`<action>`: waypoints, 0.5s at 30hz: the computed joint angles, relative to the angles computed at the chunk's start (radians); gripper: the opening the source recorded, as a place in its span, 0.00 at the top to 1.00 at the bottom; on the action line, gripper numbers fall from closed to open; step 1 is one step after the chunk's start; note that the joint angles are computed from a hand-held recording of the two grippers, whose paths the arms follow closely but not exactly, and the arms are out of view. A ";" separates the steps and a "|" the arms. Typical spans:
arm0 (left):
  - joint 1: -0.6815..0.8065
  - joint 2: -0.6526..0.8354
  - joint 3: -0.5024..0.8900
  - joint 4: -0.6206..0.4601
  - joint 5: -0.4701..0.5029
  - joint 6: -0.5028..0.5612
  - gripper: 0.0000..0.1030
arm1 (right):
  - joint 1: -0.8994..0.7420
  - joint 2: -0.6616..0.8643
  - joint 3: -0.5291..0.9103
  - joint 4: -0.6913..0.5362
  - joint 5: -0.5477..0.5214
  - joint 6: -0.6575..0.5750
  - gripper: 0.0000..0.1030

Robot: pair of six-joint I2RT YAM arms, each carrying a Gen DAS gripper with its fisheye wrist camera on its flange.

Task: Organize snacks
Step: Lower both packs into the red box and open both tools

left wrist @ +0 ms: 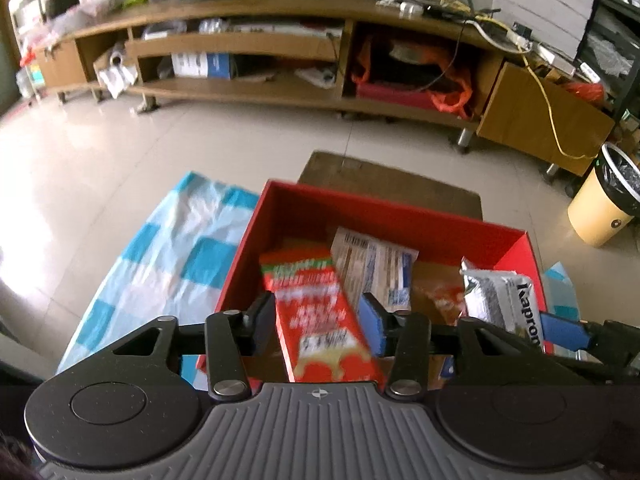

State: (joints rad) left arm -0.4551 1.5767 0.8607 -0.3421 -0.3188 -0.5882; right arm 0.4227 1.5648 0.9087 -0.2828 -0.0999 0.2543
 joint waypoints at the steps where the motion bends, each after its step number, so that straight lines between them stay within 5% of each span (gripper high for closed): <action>1: 0.004 0.003 0.000 -0.003 0.007 -0.003 0.43 | -0.002 0.008 0.006 -0.004 -0.008 0.003 0.46; 15: -0.018 0.038 0.015 -0.009 -0.014 0.008 0.38 | 0.005 0.124 0.033 0.014 0.013 0.002 0.46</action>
State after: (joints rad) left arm -0.4731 1.6151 0.8758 -0.3512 -0.3326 -0.5806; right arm 0.4278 1.6891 0.9420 -0.2688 -0.0865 0.2567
